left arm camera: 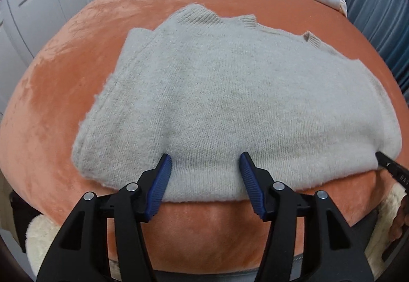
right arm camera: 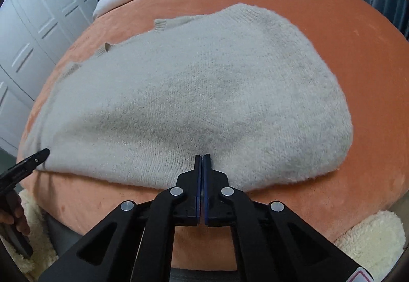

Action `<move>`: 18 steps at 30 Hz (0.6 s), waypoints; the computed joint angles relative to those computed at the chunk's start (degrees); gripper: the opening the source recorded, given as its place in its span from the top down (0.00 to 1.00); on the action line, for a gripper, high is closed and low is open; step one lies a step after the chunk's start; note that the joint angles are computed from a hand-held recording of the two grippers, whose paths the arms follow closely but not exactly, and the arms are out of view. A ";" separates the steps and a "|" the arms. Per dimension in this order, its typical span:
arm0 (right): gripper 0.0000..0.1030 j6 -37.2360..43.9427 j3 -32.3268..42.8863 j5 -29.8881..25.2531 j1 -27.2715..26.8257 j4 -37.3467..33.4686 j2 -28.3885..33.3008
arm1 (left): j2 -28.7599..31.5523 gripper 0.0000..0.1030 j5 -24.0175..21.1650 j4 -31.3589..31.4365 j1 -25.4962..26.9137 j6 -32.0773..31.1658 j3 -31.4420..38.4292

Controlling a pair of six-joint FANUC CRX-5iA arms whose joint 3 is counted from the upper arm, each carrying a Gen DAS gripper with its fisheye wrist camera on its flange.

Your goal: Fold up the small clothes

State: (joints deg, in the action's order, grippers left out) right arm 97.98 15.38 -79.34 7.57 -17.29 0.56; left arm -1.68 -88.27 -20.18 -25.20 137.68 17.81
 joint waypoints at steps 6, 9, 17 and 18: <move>0.81 -2.51 9.78 -1.13 -3.12 -3.53 3.85 | -1.59 0.44 5.36 0.64 3.12 0.44 1.90; 0.66 -4.01 17.71 -0.55 -3.90 -4.10 9.77 | 1.00 0.34 6.20 0.44 7.34 -3.58 6.32; 0.37 -7.06 30.96 1.55 0.41 5.46 23.86 | 8.02 0.25 9.83 9.37 20.51 -11.27 8.03; 0.37 -7.86 32.52 0.29 0.74 6.20 25.64 | 8.38 0.27 10.80 11.89 21.98 -12.51 6.91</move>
